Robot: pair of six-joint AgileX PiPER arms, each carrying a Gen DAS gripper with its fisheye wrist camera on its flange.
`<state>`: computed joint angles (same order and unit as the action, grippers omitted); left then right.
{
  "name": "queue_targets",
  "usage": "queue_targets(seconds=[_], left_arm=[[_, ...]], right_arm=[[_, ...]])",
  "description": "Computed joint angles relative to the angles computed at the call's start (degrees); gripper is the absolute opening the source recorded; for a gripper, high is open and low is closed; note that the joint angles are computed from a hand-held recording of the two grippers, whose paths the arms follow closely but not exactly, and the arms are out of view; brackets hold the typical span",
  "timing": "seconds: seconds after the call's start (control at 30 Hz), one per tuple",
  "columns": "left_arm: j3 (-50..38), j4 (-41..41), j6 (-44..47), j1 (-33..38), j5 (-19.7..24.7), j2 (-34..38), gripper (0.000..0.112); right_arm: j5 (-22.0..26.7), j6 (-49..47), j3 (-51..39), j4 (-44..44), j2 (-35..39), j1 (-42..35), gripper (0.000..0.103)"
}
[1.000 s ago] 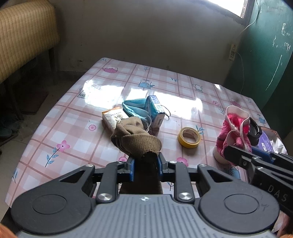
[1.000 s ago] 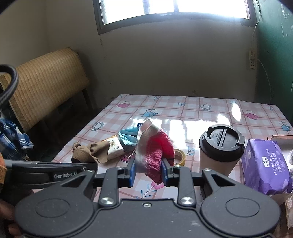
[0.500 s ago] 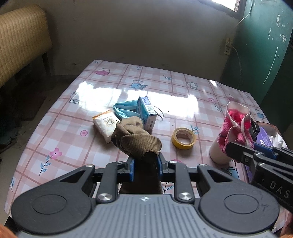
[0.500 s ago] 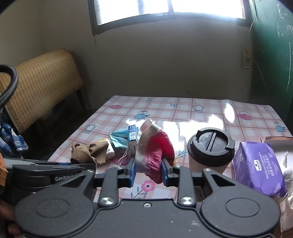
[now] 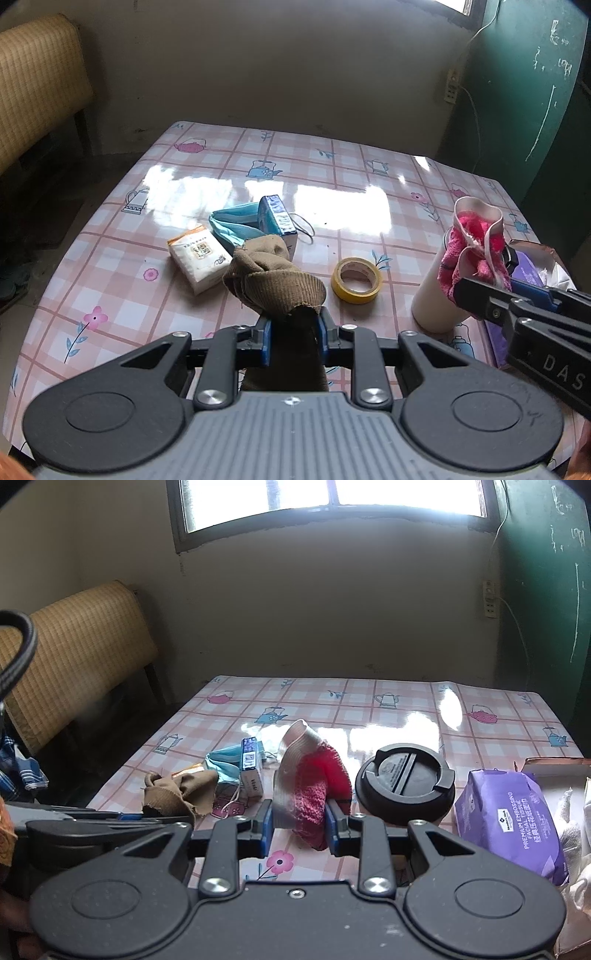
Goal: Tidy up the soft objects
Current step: 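Carry the brown sock and pink sock with both tools over the box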
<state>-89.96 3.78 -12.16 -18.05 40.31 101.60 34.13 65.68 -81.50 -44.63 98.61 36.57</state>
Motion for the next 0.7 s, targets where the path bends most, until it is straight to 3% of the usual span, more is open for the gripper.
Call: queue_targets(seconds=[0.7], left_arm=[[-6.3,0.7,-0.3,-2.9,1.9,4.4,0.025]], right_arm=[[0.0,-0.9,-0.4,-0.4,-0.3,-2.5,0.035]])
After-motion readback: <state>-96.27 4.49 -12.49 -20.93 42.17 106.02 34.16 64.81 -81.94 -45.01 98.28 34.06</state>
